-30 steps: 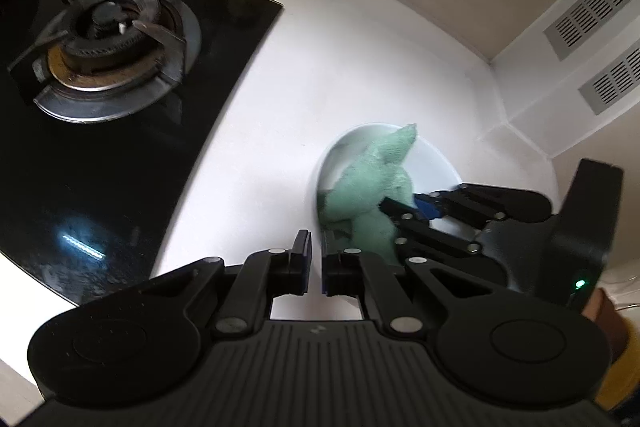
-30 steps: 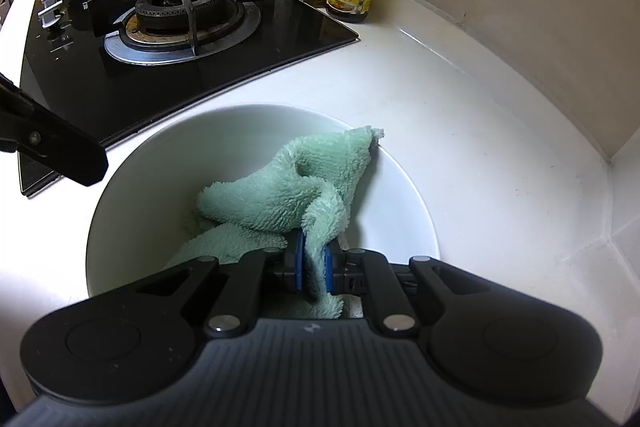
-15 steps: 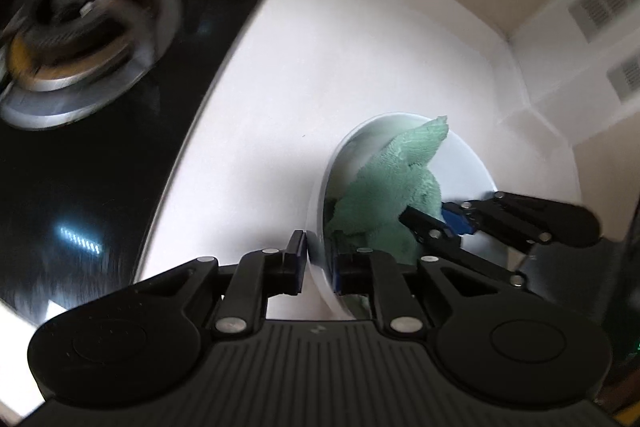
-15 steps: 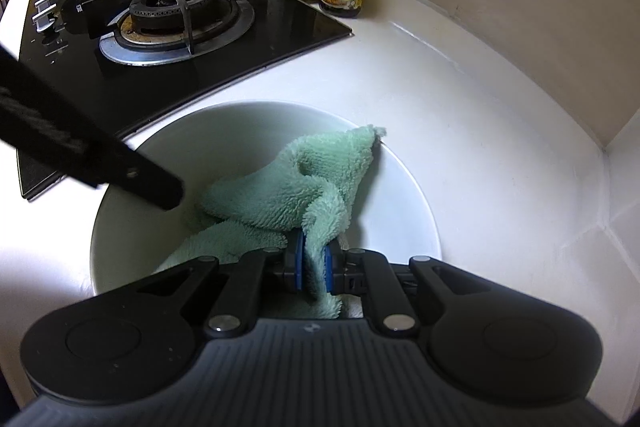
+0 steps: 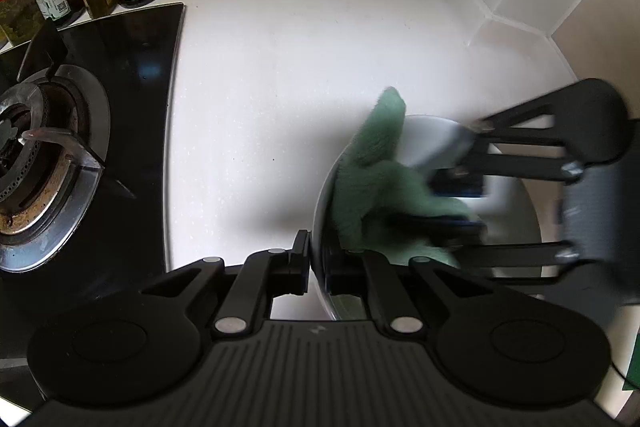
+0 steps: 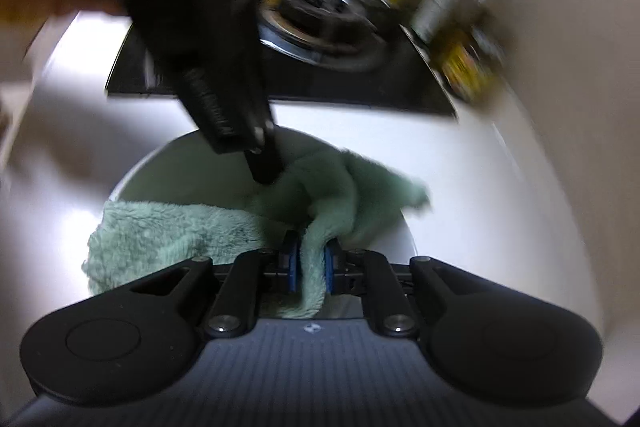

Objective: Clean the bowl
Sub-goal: 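Wipe the cloth around the bowl interior with the right gripper while the left gripper holds the rim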

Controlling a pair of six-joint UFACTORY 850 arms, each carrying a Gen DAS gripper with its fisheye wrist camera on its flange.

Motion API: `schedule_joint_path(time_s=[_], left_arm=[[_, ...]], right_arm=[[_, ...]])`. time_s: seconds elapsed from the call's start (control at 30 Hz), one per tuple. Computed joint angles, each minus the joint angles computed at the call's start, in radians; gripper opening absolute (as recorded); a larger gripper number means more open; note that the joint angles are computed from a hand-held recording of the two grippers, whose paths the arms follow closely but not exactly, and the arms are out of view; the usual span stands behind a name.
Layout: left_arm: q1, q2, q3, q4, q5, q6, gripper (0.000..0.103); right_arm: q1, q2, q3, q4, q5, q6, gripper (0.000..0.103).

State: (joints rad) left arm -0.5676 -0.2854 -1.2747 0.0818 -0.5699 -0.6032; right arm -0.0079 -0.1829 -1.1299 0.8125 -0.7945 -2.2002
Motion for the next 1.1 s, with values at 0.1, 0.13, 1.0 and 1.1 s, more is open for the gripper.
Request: schedule_joint_path(time_s=[0.1, 0.13, 1.0, 1.1], left_arm=[[-0.015, -0.013, -0.02, 0.079, -0.032, -0.02, 0.007], [-0.015, -0.014, -0.023, 0.083, -0.037, -0.014, 0.008], [-0.023, -0.02, -0.032, 0.105, -0.02, -0.087, 0.01], [-0.027, -0.022, -0.033, 0.112, -0.017, -0.089, 0.013]], right_arm=[[0.0, -0.01, 0.012, 0.099, -0.027, -0.151, 0.003], [-0.002, -0.012, 0.02, 0.142, -0.028, -0.21, 0.003], [0.06, -0.153, -0.23, -0.367, -0.395, 0.442, 0.006], [0.051, -0.211, -0.299, -0.383, -0.526, 0.506, 0.006]])
